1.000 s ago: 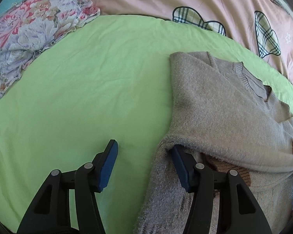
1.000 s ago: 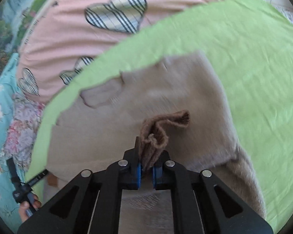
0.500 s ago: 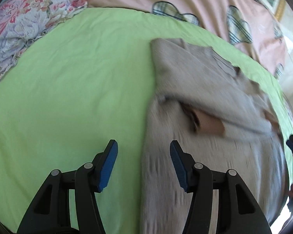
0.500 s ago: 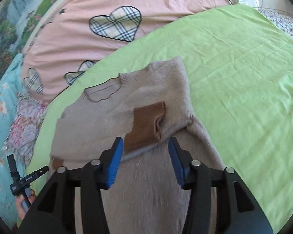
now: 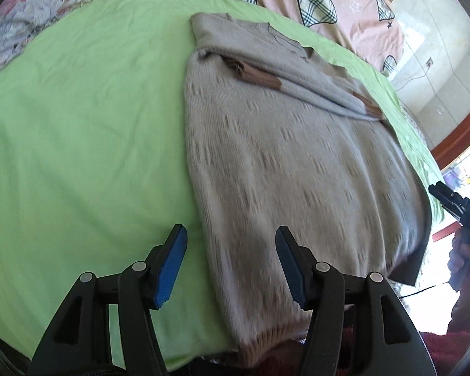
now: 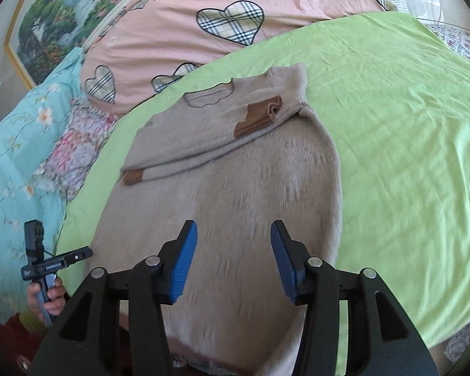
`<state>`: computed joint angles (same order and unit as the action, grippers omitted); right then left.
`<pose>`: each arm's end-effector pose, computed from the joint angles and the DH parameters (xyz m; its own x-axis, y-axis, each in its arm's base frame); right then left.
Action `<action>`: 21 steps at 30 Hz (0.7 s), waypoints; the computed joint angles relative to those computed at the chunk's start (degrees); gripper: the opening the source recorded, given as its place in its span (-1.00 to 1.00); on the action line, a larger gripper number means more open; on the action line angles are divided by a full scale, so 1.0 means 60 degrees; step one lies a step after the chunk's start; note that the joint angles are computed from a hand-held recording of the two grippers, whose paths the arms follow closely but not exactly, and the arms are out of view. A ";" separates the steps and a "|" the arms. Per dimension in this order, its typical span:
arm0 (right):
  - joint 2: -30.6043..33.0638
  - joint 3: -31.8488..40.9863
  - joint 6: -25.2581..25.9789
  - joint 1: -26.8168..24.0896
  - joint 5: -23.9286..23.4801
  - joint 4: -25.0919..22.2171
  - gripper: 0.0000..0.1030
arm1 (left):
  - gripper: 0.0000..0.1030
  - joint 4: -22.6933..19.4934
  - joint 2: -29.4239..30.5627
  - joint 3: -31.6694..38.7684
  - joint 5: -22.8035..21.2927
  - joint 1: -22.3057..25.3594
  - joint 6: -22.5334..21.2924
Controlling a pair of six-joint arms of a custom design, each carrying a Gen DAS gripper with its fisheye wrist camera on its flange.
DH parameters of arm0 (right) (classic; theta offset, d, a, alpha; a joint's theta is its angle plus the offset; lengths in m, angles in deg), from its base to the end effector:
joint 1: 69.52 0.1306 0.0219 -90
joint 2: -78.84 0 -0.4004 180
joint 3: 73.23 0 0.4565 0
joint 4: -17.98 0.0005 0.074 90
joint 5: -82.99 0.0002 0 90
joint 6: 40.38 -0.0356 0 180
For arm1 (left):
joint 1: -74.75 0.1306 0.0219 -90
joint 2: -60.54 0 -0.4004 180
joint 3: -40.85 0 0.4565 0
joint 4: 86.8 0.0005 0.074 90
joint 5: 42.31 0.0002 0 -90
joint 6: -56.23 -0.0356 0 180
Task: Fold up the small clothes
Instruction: 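Grasp the brown ribbed hem with both grippers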
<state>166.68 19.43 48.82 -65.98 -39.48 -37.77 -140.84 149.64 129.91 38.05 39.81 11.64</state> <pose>0.5250 0.0511 0.4882 -0.7803 -0.0365 -0.6244 -0.3790 0.8218 0.4256 0.4425 -0.3025 0.4422 -0.8108 -0.2900 -0.5084 -0.1329 0.9372 -0.3226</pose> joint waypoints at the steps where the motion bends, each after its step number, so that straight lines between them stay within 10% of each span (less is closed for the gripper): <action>1: -0.0119 -0.0105 0.0170 -0.0077 -0.0036 -0.0135 -0.02 | 0.16 0.0073 -0.0156 -0.0189 0.0019 -0.0076 0.0026; 11: -0.0723 -0.0972 0.1820 -0.0598 0.0046 -0.2460 0.09 | 0.23 -0.0066 -0.0396 -0.0618 0.0529 -0.0781 -0.0163; 21: -0.0656 -0.1517 0.1928 0.0077 0.0600 -0.2415 0.14 | 0.23 -0.0670 0.0101 -0.0185 0.0962 -0.0943 -0.1436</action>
